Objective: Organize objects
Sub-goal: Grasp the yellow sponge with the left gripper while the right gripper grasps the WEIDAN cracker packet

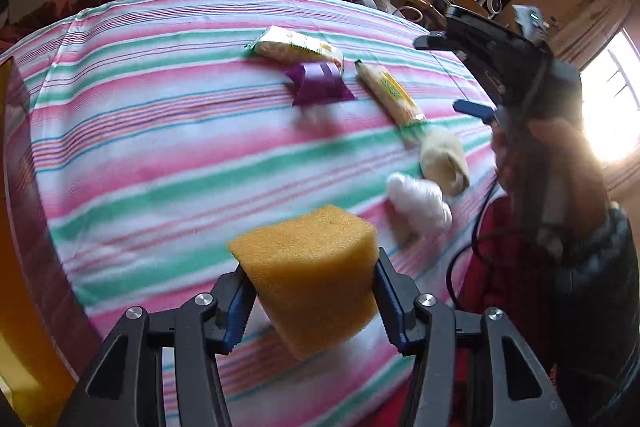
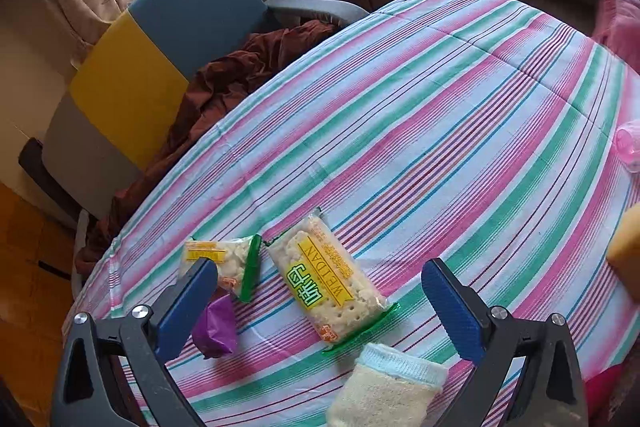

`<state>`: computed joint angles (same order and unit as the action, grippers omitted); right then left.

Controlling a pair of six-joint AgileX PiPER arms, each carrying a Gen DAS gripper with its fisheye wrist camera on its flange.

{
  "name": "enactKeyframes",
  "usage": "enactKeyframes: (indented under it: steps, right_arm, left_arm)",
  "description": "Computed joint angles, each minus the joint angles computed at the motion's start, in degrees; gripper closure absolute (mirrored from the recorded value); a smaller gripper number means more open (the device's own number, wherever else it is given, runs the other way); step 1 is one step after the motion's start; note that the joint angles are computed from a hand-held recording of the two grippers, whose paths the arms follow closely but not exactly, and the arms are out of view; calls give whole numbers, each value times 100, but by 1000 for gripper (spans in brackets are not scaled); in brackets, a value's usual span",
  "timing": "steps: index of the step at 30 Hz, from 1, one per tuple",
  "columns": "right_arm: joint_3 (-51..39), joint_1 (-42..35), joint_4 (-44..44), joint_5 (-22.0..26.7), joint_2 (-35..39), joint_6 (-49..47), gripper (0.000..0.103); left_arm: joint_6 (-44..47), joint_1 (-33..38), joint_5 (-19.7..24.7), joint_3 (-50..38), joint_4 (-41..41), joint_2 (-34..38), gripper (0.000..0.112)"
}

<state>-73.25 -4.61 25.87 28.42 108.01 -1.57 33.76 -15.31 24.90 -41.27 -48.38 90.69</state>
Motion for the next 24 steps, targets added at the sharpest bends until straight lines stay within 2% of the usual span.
enactKeyframes:
  steps: [3,6,9,11,17,18,19,20,24]
  right_arm:
    - [-159,141,-630,94,125,443,1]
    - [-339,424,-1696,109,252,1154,3]
    - [-596,740,-2647,246,467,1620,11]
    - [-831,860,-2922,446,671,1659,18]
    - [-1350,870,-2971,1093,1196,1588,17]
    - [-1428,867,-2994,1188,1293,1644,20]
    - [-1379,903,-3246,1150,1274,1831,32]
    - [-1307,929,-3364,1057,1213,1879,52]
    - [-1195,966,-3438,1005,1155,1813,54]
  left_arm:
    - [91,-39,-83,283,0,-252,58]
    - [127,-34,-234,447,107,-402,58]
    - [153,-3,-373,540,113,-472,58]
    - [19,-22,-504,550,234,-459,58]
    - [-273,-346,-1047,544,464,-262,58]
    - [-345,-385,-1121,513,506,-198,58]
    - [-335,-397,-1165,476,458,-124,58]
    - [-212,-392,-1205,471,316,-76,58]
    - [392,-386,-1346,328,-356,224,58]
